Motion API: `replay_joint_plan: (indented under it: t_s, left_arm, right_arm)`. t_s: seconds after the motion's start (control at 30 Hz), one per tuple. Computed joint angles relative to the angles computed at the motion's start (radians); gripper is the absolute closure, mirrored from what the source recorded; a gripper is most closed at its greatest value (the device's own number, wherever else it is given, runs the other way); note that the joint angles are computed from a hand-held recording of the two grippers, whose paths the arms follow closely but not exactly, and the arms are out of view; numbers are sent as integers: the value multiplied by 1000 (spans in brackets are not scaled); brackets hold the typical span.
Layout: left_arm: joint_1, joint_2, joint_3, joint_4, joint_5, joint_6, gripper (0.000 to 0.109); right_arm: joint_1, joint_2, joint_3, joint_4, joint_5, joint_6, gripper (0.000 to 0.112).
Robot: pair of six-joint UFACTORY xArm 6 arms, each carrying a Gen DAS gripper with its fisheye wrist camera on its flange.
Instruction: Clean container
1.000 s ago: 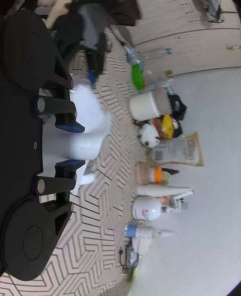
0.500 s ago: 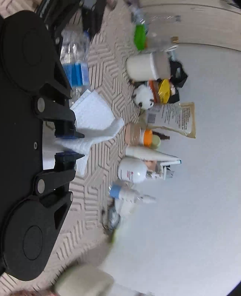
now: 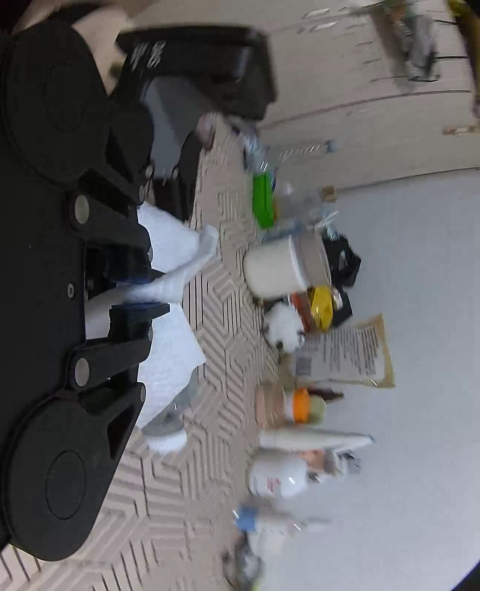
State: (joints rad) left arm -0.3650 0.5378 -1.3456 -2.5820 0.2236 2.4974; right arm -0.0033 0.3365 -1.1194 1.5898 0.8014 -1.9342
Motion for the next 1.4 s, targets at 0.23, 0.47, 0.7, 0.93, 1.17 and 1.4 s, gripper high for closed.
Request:
replay_joint_plan:
  t_s: [0.23, 0.47, 0.7, 0.93, 1.17, 1.4]
  left_arm:
    - [-4, -1, -1, -28, -10, 36, 33]
    - [-16, 21, -42, -41, -69, 52, 32]
    - [-19, 27, -53, -54, -85, 73, 31]
    - [-14, 23, -35, 50, -56, -59, 31]
    - [-20, 31, -55, -11, -83, 17, 31]
    - [-21, 35, -63, -33, -96, 47, 31]
  right_arm:
    - [-65, 114, -134, -105, 158, 192, 108]
    - [-26, 115, -141, 11, 28, 42, 109]
    - [-81, 196, -218, -109, 288, 162, 103]
    - [-107, 236, -257, -178, 418, 219, 105]
    - [-112, 186, -192, -85, 272, 183, 107]
    - [-114, 182, -189, -12, 202, 163, 107]
